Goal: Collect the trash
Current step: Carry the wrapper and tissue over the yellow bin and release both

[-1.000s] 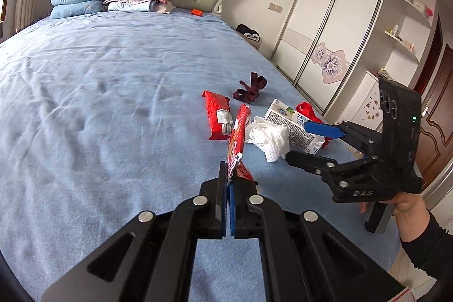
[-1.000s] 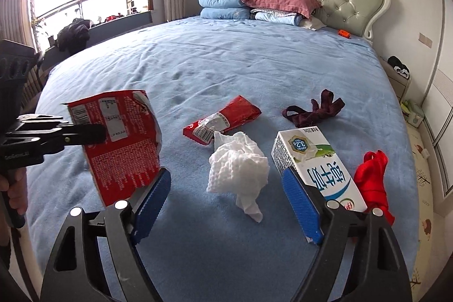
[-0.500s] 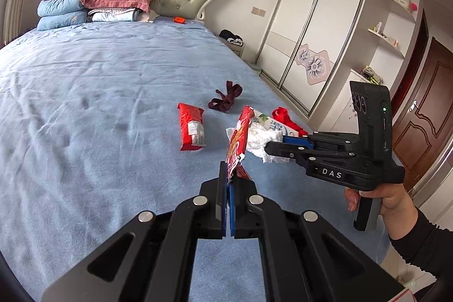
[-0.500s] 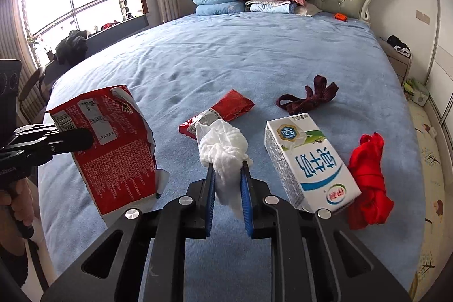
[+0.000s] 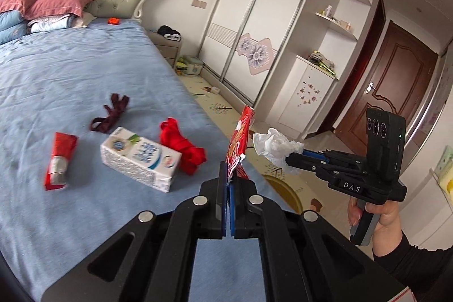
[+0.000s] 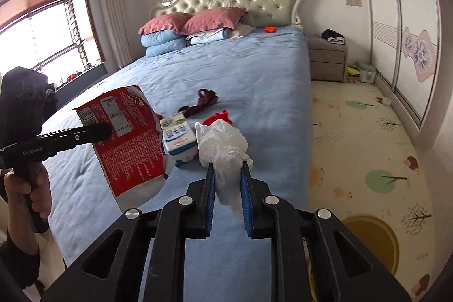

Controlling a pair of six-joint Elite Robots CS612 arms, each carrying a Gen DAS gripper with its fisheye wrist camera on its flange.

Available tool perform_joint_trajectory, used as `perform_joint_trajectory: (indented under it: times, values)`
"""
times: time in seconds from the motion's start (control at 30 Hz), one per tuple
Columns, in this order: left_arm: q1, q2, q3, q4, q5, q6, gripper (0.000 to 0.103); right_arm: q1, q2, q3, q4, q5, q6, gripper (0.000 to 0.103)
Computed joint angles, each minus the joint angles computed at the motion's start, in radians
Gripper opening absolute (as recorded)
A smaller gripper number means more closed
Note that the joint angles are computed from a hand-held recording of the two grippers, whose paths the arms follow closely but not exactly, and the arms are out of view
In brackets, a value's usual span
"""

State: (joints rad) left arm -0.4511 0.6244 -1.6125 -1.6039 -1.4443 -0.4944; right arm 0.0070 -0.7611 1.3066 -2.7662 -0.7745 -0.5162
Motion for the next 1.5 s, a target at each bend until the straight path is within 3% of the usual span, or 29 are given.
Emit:
perform_joint_trajectory:
  times: [0.4, 0.57, 0.9, 0.93, 0.97, 1.0, 1.03, 1.07, 1.1, 1.2, 1.5]
  values:
    - [-0.049, -0.178, 0.469, -0.149, -0.193, 0.064, 0.001, -0.127, 0.051, -0.003, -0.061, -0.149, 0.138, 0.017]
    - [-0.067, -0.255, 0.674, -0.203, -0.209, 0.081, 0.001, -0.154, 0.083, -0.018, -0.027, -0.216, 0.170, 0.018]
    - [-0.060, -0.390, 1.024, -0.326, -0.297, 0.032, 0.002, -0.169, 0.148, -0.088, 0.061, -0.219, 0.205, 0.019]
    - [-0.057, -0.398, 1.048, -0.339, -0.305, 0.022, 0.004, -0.167, 0.154, -0.094, 0.063, -0.226, 0.203, 0.021]
    - [-0.056, -0.406, 1.068, -0.346, -0.311, 0.017, 0.015, -0.165, 0.158, -0.100, 0.065, -0.234, 0.201, 0.028]
    - [-0.054, -0.416, 1.090, -0.347, -0.313, 0.016, 0.031, -0.165, 0.163, -0.108, 0.075, -0.242, 0.202, 0.047]
    - [-0.056, -0.416, 1.094, -0.350, -0.293, 0.010, 0.075, -0.164, 0.168, -0.112, 0.069, -0.253, 0.215, 0.060]
    - [-0.058, -0.397, 1.056, -0.346, -0.263, 0.003, 0.097, -0.164, 0.171, -0.109, 0.037, -0.263, 0.242, 0.072]
    - [-0.061, -0.380, 1.024, -0.346, -0.242, -0.003, 0.097, -0.165, 0.176, -0.111, 0.021, -0.265, 0.259, 0.072]
    - [-0.056, -0.385, 1.027, -0.334, -0.281, 0.013, 0.097, -0.173, 0.184, -0.123, 0.049, -0.227, 0.270, 0.072]
    - [-0.071, -0.374, 0.967, -0.294, -0.228, 0.057, 0.097, -0.175, 0.171, -0.115, 0.074, -0.204, 0.285, 0.072]
